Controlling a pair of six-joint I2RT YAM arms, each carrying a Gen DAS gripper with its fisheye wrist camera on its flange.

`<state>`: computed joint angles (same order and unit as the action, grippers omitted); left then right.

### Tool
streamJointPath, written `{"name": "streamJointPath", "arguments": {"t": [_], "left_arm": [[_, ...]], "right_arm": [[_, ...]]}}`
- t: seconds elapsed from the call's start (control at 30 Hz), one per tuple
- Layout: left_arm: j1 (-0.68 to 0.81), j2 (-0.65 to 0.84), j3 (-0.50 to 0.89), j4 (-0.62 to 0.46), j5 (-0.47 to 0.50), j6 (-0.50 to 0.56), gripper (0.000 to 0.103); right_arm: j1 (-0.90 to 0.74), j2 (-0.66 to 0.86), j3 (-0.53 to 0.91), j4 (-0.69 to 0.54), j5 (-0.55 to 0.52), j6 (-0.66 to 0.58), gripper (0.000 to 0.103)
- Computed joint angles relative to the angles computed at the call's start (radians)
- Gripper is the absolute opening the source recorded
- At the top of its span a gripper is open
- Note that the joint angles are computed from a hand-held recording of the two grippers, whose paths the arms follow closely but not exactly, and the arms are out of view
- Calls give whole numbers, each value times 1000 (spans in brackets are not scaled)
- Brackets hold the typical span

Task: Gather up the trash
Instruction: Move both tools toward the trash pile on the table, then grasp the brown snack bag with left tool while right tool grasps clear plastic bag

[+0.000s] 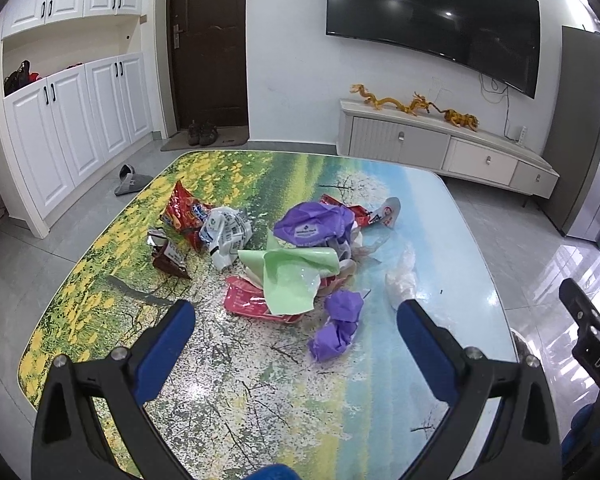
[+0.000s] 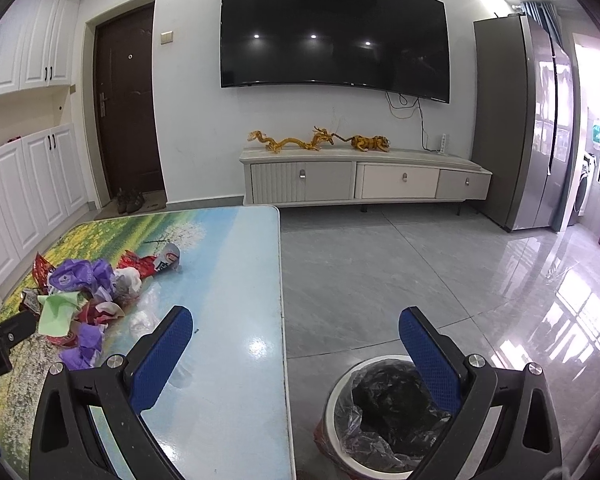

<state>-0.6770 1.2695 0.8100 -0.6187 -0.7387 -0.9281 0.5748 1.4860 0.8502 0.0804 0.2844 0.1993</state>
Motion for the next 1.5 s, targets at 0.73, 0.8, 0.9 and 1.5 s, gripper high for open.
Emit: {"name": "streamJointPath", "arguments": {"t": [0.73,0.8,0.9,1.5], "left_arm": [[440,-310,-288,99,296,280,101],[521,-324,-307,119,354,337,96],[649,-312,-316,157,439,411,90],[968,120,-162,441,671,526,73]], "right_arm": [[36,210,200,-107,-196,-17,103],[48,261,253,-123,-247,-23,98],[66,336,336,-160,-290,-40,86],[90,575,602,-298,-393,-77,56]]}}
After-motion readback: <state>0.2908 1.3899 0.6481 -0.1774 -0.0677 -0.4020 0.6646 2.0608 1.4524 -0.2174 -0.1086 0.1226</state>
